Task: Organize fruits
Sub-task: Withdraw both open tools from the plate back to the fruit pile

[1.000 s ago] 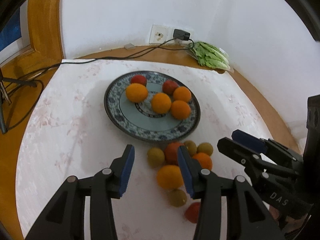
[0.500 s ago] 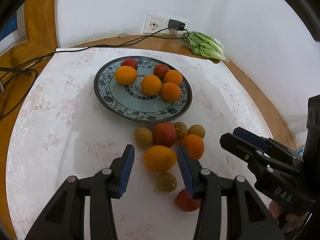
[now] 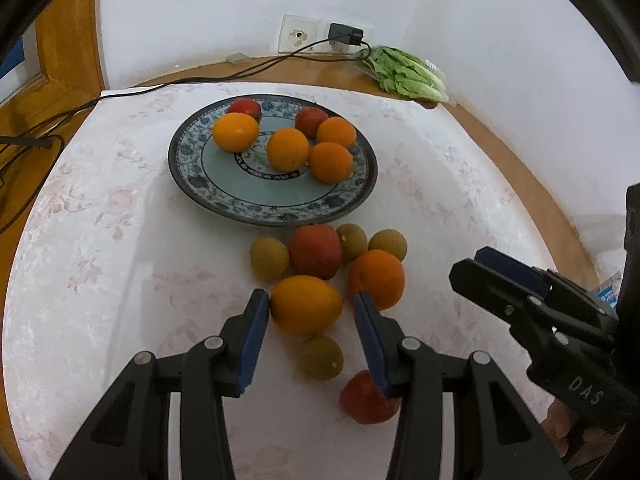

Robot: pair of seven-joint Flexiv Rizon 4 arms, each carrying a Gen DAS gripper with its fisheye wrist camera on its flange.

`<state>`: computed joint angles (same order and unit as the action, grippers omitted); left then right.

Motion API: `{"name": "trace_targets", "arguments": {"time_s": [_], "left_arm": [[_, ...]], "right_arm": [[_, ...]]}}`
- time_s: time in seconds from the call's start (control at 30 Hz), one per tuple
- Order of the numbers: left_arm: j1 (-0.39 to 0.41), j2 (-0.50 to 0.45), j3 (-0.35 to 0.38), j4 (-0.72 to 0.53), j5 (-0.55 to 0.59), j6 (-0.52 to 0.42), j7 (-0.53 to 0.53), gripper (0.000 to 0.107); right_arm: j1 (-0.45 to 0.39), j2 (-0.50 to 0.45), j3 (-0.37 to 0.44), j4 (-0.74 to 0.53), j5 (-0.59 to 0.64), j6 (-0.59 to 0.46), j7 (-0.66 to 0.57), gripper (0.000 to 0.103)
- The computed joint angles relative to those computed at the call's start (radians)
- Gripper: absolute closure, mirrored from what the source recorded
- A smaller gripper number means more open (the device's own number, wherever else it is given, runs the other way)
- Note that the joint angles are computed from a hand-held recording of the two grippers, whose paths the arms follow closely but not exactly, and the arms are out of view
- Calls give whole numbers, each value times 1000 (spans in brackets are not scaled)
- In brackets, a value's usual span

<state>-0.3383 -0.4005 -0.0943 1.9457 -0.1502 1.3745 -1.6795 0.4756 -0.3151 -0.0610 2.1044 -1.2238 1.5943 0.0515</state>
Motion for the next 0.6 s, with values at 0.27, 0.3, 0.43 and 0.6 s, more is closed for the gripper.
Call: {"name": "trace_targets", "arguments": {"time_s": [0.27, 0.3, 0.43, 0.6], "left_arm": [[-17, -16, 25, -15, 31, -8, -21, 60], [-16, -18, 25, -17, 32, -9, -23, 60], [0, -20, 7, -9, 23, 8, -9, 64], [-9, -20, 14, -11, 31, 12, -4, 66]], "right_arm": [[5, -6, 4, 3, 35, -2, -23, 58], [9, -7, 2, 3, 38, -2, -25, 58], [17, -9, -1, 5, 64, -3, -43, 58], [33, -10, -10, 8, 94, -3, -67, 58]]}}
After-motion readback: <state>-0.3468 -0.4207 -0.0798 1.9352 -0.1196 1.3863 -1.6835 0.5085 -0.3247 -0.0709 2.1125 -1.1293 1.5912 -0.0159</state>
